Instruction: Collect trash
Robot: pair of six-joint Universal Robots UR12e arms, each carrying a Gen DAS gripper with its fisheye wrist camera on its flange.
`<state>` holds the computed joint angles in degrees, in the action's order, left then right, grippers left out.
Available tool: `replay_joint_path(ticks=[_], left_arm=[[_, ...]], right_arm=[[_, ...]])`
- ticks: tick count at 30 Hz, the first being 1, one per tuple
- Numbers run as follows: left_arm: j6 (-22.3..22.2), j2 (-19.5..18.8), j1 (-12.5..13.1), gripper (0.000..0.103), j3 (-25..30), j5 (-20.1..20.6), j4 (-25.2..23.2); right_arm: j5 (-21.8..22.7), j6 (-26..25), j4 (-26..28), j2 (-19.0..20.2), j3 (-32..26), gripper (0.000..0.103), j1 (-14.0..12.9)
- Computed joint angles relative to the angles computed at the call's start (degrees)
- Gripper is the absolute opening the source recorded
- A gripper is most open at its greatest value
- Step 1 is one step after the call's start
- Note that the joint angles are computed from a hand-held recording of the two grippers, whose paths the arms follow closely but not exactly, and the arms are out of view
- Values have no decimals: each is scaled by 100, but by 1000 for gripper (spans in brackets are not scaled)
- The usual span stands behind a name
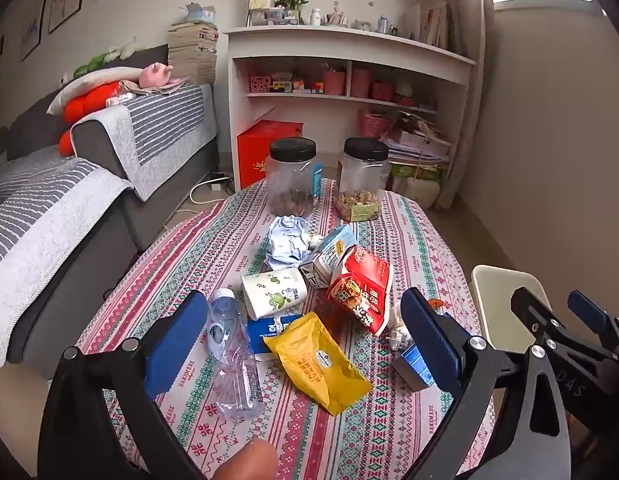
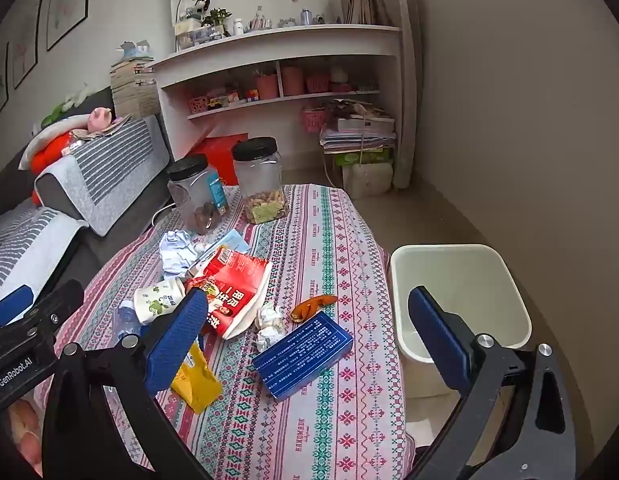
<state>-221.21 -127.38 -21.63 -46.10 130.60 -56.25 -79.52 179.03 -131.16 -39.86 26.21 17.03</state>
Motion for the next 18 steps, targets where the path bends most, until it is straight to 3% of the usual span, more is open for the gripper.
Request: replay_joint_path(ticks=[7,8,18], left_arm=[[2,-22,3,94,52,-12,-74],[3,-29,1,94,67,-6,-92],[-28,-14,4,94,35,10,-129]], right_arm=[[-34,6,-197,-87,183,96,-3],[-15,-15,13,3,-3,96,3],[-1,-15,90,31,-76,96,2]])
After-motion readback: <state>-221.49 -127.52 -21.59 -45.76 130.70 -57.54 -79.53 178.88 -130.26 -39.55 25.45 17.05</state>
